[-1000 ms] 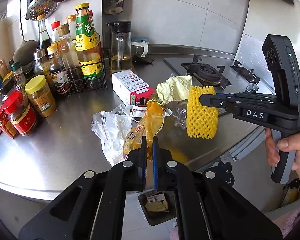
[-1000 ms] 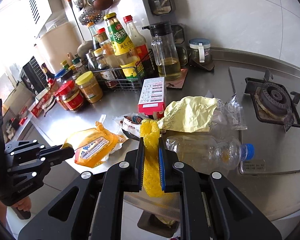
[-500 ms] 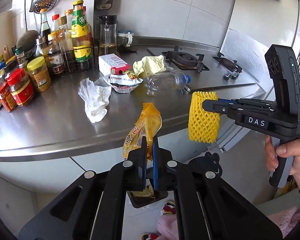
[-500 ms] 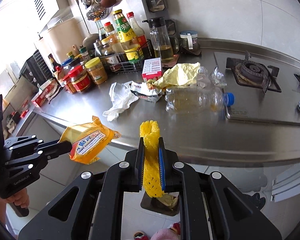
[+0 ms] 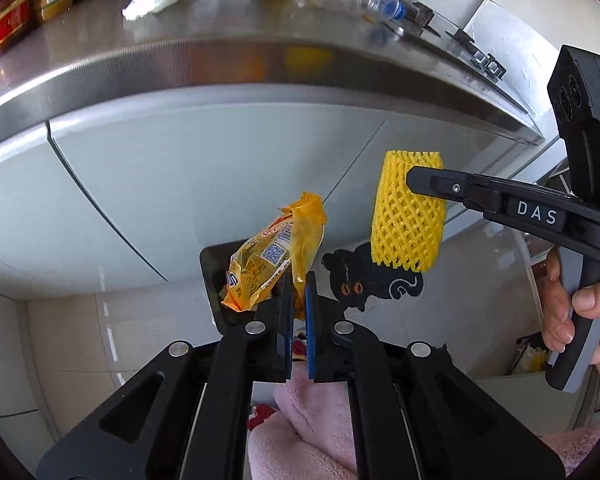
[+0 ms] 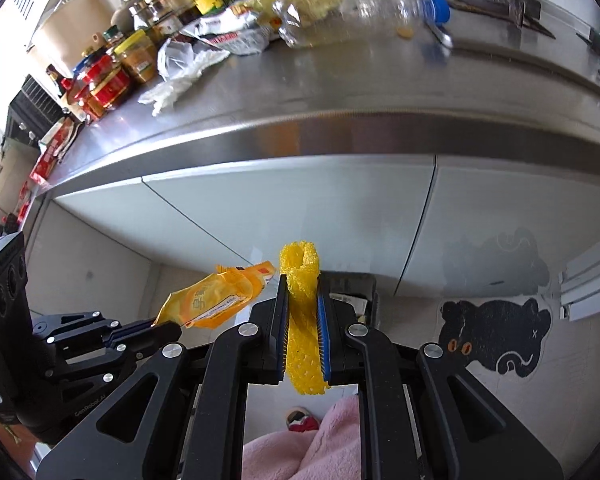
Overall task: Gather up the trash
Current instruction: 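Carry the packet with the left tool while the right tool carries the foam net to the bin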
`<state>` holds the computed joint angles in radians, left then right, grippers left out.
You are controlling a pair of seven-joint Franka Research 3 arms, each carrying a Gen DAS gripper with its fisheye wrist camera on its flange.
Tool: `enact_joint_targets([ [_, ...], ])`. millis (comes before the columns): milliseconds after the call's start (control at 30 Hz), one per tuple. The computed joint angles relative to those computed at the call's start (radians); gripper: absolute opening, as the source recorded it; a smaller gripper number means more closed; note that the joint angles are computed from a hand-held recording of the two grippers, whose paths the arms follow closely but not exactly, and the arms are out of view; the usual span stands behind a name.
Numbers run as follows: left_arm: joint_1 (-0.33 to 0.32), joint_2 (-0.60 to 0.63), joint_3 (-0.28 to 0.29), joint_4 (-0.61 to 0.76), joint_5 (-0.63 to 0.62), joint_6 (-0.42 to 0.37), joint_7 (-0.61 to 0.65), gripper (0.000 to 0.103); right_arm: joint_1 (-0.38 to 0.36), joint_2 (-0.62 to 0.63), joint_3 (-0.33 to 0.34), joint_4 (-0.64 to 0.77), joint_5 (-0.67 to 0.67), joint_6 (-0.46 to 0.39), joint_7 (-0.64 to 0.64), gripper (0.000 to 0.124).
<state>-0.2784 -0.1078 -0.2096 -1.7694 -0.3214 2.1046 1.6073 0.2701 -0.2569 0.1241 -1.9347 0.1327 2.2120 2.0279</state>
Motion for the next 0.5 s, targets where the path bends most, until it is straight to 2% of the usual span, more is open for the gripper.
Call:
enact_joint_targets([
  [267,0.014,0.133,-0.016,-0.038,-0.011,0.052,-0.038,0.003,0.011,0.125,-0.015,-0.069,0.07,0.107,0.041,0.014],
  [500,0.03,0.251,-0.042,-0.042,0.024,0.089,-0.083,0.003,0.025,0.249,-0.032,-0.071,0.113,0.132,0.054,0.014],
])
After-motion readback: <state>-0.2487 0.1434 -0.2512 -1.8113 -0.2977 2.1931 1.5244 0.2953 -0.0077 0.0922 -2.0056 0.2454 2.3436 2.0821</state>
